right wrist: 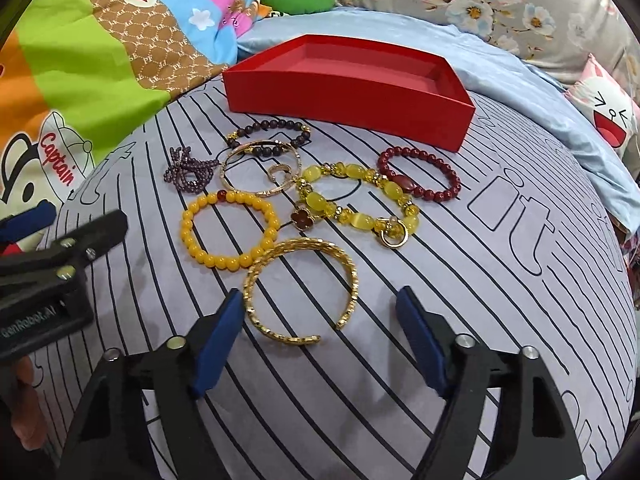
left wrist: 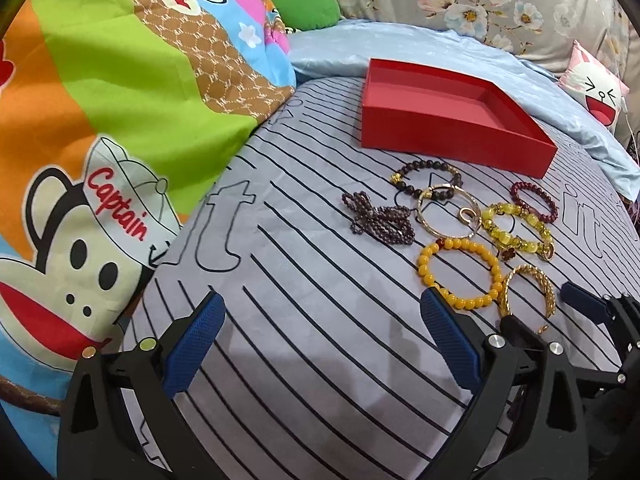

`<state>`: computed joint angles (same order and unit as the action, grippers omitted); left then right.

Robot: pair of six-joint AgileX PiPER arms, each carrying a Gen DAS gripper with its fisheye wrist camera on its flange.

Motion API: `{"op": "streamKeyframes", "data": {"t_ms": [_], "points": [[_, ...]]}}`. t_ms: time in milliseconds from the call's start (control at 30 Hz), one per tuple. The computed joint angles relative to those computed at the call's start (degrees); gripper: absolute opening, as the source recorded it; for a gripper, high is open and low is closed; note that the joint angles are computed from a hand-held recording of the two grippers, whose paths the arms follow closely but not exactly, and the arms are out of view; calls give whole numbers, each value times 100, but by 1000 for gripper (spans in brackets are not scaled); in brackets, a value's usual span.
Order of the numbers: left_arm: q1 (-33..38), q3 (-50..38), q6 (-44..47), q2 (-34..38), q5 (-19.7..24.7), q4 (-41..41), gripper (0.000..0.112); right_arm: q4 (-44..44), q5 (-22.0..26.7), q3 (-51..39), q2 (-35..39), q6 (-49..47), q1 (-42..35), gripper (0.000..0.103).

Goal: Organize jewelry
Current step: 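Grasp the dark garnet cluster bracelet with the left tool while the right tool grasps the twisted gold cuff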

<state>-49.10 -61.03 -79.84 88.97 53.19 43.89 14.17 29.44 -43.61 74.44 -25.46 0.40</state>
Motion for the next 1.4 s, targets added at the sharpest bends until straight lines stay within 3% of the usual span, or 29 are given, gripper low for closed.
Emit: {"op": "streamKeyframes", "data": {"t_ms": [100,433,733,900,1067,1100,1300,1367,1400], "points": [[-15,-16,40,53,-62,-15,94,63,23,-26,-2,-87,-16,54],[102,-253,268,251,-251,-118,94,426,225,-141,-5,-472,-567,54],[692,-796,619,593,-607,-235,93,872,508,-345,71,-904,-1134,54],[891,-1164,940,966,-682,-411,87,957,552,-421,160,-967,-1159,54],[1169,-1317,1521,1249,-1020,-1074,61,976,594,-491,224,-990,-1205,54],[1160,-1298,1463,1261,-1043,-1036,60,991,610,-515,240,-1003,-1225,54],[1132,-1076,1449,1116,-1327,-1003,29,1033,656,-574,293,-1022,-1249,54],[1175,-1029,1572,1071,-1445,-1140,13,1045,681,-586,286,-1042,-1249,54],[1195,-1000,1607,1038,-1490,-1214,12,1056,700,-599,278,-1052,-1255,54]]}}
